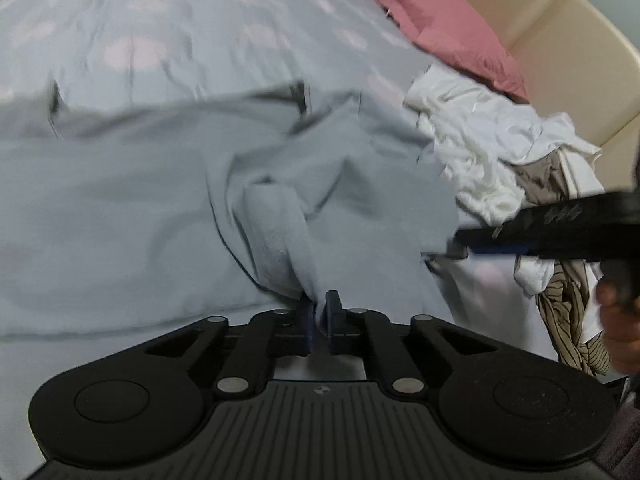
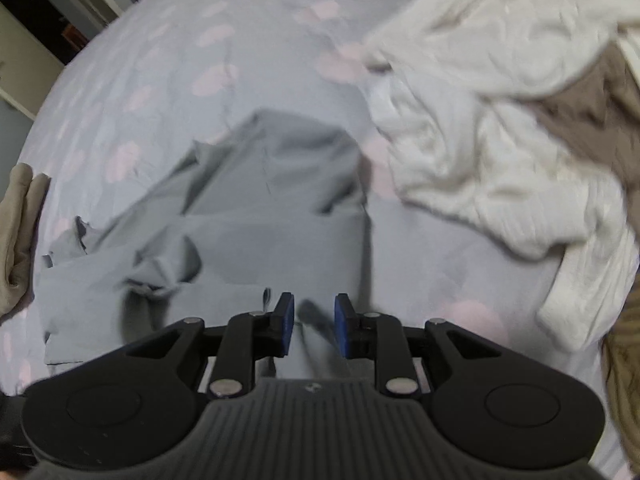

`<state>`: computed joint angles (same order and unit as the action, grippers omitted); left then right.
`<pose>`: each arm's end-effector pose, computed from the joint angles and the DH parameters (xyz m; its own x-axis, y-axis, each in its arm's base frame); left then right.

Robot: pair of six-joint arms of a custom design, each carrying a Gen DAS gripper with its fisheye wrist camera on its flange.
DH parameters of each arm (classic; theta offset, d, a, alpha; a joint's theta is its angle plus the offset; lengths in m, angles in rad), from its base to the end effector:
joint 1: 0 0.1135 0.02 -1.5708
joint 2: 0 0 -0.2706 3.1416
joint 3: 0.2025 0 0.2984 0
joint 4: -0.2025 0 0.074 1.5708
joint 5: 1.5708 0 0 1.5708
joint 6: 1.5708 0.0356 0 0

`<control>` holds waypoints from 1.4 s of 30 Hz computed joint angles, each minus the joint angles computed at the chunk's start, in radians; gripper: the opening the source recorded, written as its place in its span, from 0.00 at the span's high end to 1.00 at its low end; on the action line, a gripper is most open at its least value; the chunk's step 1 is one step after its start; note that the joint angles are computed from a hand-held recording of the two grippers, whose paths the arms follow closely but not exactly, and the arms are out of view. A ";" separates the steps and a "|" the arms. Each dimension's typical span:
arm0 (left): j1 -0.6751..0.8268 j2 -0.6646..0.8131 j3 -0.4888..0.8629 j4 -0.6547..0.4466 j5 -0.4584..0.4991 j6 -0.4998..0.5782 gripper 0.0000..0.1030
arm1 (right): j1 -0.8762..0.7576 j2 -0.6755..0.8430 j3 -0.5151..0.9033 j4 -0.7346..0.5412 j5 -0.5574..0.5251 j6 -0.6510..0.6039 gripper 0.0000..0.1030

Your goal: Fold clothes

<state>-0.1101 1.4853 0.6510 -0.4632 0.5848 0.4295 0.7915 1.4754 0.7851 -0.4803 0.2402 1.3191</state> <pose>0.2619 -0.0487 0.1070 -0.7703 0.4345 -0.4667 0.6165 0.6945 -0.3709 0.2169 0.2076 0.1430 -0.7673 0.5618 -0.3092 0.4710 0.8210 0.3228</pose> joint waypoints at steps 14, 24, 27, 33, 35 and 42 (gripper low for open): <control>0.138 -0.397 -0.099 0.132 -0.219 0.380 0.98 | -0.005 0.044 -0.003 0.056 -0.001 0.020 0.76; 0.141 -0.488 -0.275 0.005 -0.217 0.725 0.98 | -0.005 0.063 0.029 -0.001 0.022 0.015 0.75; 0.174 -0.470 -0.310 -0.025 -0.193 0.801 0.97 | -0.001 0.069 0.042 -0.016 0.032 0.010 0.75; 0.327 -0.429 -0.254 -0.189 -0.095 0.940 0.69 | 0.018 0.070 0.061 -0.006 0.036 -0.013 0.71; 0.398 -0.409 -0.210 -0.268 -0.032 0.996 0.64 | 0.023 0.068 0.066 -0.005 0.038 -0.020 0.68; 0.500 -0.313 -0.100 -0.223 0.028 0.880 0.60 | 0.036 0.068 0.072 -0.007 0.044 -0.018 0.68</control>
